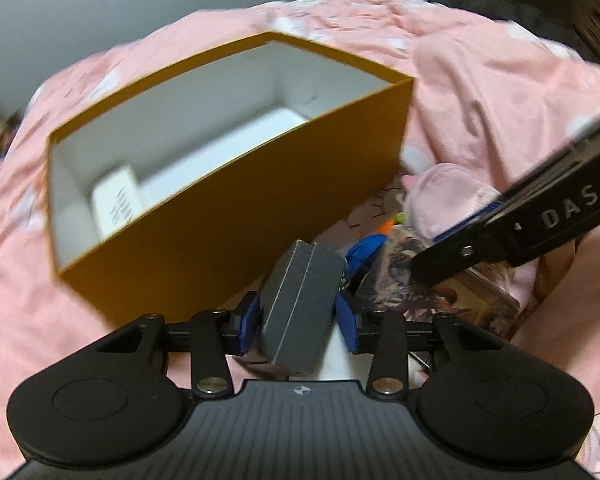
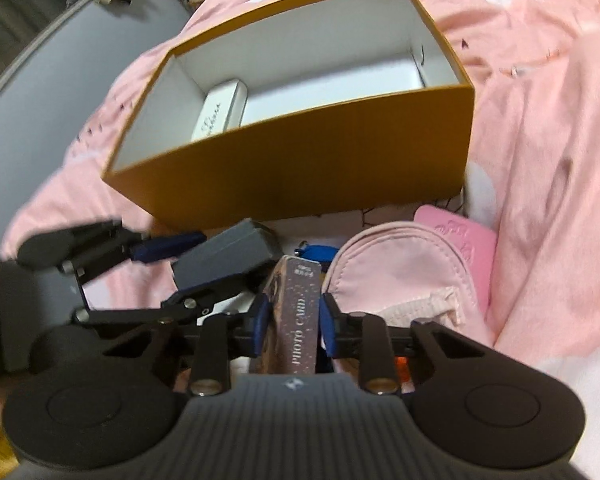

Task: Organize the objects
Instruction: 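Grasp the dark gray box with the left tool while the right tool grasps the photo card pack, then carry the dark gray box and photo card pack over the orange box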

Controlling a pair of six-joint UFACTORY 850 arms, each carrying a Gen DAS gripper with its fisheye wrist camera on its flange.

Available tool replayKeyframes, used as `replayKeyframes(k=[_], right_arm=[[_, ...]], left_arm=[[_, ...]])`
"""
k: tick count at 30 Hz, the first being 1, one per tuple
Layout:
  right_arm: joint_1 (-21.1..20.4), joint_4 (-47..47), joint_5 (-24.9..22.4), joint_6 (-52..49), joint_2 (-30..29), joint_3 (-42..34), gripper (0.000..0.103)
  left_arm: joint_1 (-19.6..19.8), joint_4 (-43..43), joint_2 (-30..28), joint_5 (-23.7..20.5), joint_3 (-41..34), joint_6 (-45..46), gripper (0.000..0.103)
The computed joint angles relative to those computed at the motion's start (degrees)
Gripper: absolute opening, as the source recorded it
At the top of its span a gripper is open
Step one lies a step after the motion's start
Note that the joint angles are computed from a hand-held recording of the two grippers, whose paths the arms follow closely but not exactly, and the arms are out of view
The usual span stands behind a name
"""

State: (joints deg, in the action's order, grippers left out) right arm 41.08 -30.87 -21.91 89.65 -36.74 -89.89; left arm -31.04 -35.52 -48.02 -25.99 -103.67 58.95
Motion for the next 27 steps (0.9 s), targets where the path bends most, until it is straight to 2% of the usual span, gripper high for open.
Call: replayKeyframes(k=[8,12,15,19,23,27], right_arm=[[-1.4,5.5,6.1,0.2,0.5,2.5,0.032],[-1.4,8.0,6.1,-1.5,0.9,2.7,0.026],[-0.5,0.7,4.4,5.7,1.4,2.7,0.025],[-0.1,-4.4,4.7,8.5,2.2,2.6,0.024],[0.0,-9.4,4.2,11.1,2.8,1.8,0.024],[-0.3,-13.9,3.6,12.5,3.4,0.6,0.024]], left_arm=[[4.5,-5.3,-0.7,-8.0,-1.8,-18.2,0.045],[4.9,-3.1,-1.1,-10.0,-2.8,-22.5,0.044],[4.1,-0.7,-0.3,-9.1,-2.2,-22.4,0.043],[3.8,-2.9,1.7,-6.1,0.5,-20.9,0.042],[4.2,-12.5,4.9,-3.2,3.9,-13.3,0.04],[5.1,-26.5,6.9,-3.1,5.2,-2.7,0.038]])
